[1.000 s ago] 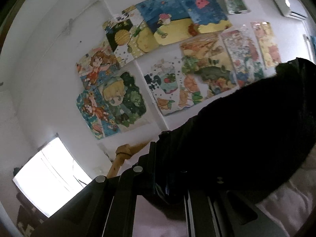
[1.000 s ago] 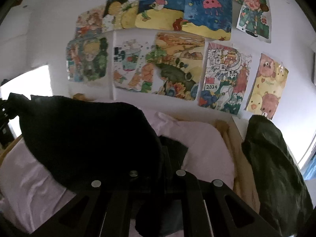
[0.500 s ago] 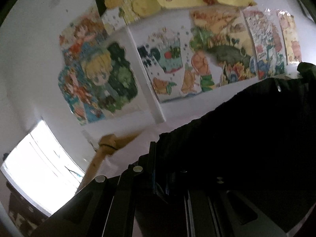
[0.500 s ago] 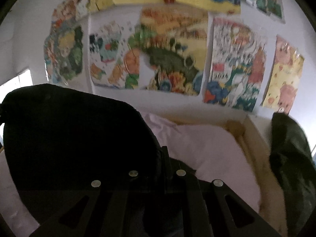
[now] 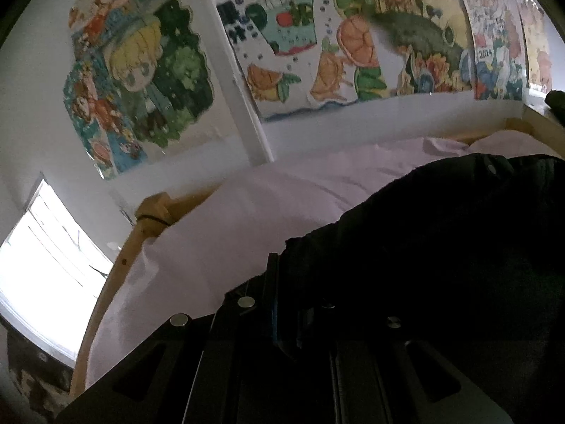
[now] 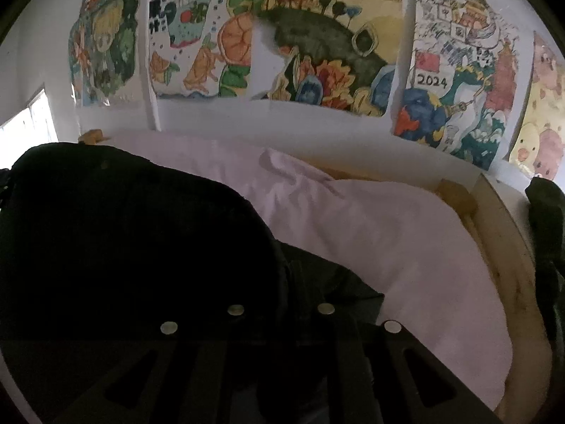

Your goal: Fold large clothes

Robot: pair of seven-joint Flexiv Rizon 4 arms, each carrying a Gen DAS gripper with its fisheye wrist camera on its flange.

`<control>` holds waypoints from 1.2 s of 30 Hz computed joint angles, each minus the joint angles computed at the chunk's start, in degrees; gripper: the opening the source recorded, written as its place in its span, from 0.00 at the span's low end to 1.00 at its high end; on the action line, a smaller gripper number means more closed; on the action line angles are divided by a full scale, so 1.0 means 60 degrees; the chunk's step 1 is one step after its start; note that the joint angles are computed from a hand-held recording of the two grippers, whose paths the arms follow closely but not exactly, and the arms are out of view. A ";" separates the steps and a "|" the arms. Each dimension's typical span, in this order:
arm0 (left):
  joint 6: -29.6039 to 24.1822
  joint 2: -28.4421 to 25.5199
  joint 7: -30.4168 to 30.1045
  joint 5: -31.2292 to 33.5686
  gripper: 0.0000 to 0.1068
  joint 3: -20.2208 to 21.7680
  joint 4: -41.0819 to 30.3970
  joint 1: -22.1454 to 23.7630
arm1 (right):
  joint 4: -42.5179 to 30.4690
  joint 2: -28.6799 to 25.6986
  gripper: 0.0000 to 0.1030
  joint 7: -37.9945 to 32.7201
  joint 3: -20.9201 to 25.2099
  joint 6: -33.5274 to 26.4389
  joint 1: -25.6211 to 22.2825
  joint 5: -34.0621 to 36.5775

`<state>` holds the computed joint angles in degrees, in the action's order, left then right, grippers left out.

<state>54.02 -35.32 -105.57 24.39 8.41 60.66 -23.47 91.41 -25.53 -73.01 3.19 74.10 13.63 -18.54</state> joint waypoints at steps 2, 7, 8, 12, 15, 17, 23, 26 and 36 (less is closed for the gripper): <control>-0.0014 -0.0092 0.0078 -0.0121 0.05 -0.0082 -0.0037 0.0086 | -0.0081 -0.0127 0.11 -0.0031 0.0017 -0.0010 -0.0017 0.0041; -0.0007 -0.0191 0.0247 -0.0415 0.05 -0.0180 0.0018 0.0207 | -0.0155 -0.0295 0.14 -0.0167 0.0134 0.0030 -0.0100 0.0252; -0.0002 -0.0200 0.0273 -0.0483 0.05 -0.0203 0.0035 0.0231 | -0.0175 -0.0311 0.14 -0.0208 0.0152 0.0027 -0.0111 0.0279; 0.0276 -0.0218 0.0559 -0.0953 0.06 -0.0456 0.0234 0.0494 | -0.0194 -0.0366 0.22 -0.0150 0.0041 -0.0024 -0.0020 0.0235; 0.0606 -0.0091 0.0855 -0.2080 0.09 -0.1013 0.0724 0.1022 | -0.0071 -0.0335 0.45 0.0086 -0.0146 0.0148 0.0079 0.0140; 0.0953 0.0036 0.1082 -0.2687 0.11 -0.1254 0.1083 0.1261 | 0.0011 -0.0291 0.59 0.0169 -0.0107 0.0342 0.0008 0.0195; 0.2505 0.0955 -0.0014 -0.3835 0.83 -0.1158 0.2756 0.1351 | 0.0817 0.0206 0.82 0.0871 -0.0679 0.1499 0.0310 -0.0224; 0.3507 0.1361 -0.0165 -0.4238 0.83 -0.1319 0.3578 0.1461 | 0.1324 0.0504 0.83 0.1695 -0.1331 0.2218 0.0765 -0.0730; 0.4111 0.1083 0.2986 -0.5315 0.84 -0.2962 0.3621 0.1384 | 0.0588 -0.0095 0.83 -0.1285 0.2709 0.2293 -0.1461 0.0869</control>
<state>78.68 -28.82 -87.65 -7.50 -9.37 82.39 -15.16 94.94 -26.10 -80.72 19.44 87.86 4.86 -13.33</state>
